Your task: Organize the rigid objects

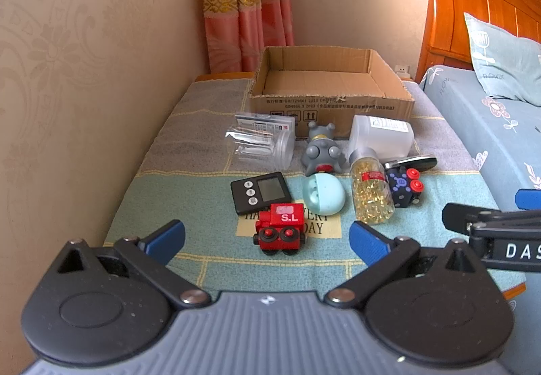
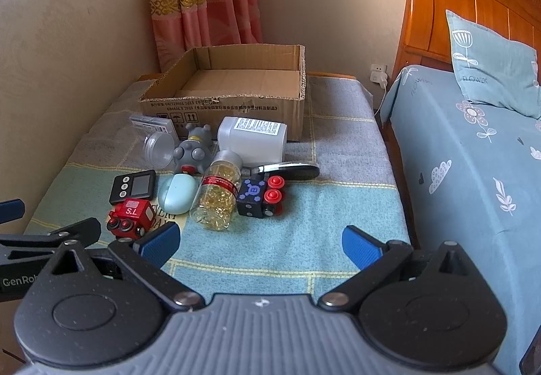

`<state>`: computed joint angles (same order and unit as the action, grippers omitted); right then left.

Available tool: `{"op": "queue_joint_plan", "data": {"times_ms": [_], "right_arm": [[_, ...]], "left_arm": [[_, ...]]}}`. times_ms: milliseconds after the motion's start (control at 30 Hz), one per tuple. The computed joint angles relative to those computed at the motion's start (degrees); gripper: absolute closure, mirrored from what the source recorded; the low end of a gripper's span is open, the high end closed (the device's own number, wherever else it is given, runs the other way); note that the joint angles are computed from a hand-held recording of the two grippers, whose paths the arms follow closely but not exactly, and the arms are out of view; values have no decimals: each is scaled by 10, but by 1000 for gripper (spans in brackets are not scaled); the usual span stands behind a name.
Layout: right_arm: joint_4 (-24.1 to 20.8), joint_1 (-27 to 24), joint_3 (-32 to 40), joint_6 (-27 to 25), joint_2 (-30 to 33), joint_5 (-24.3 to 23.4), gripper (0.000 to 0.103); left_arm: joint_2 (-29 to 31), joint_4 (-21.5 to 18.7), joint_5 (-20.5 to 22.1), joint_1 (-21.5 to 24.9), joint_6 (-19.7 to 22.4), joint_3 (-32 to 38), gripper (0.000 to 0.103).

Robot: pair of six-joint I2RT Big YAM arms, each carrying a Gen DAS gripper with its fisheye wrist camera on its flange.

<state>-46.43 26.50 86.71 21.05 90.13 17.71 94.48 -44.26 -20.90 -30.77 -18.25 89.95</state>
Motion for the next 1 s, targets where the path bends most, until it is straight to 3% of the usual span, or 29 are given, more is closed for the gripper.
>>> {"op": "queue_joint_plan", "data": {"times_ms": [1000], "right_arm": [[13,0,-5,-6,-5,-1,0]], "left_arm": [[-4,12,-5,-3,2,-3,1]]}}
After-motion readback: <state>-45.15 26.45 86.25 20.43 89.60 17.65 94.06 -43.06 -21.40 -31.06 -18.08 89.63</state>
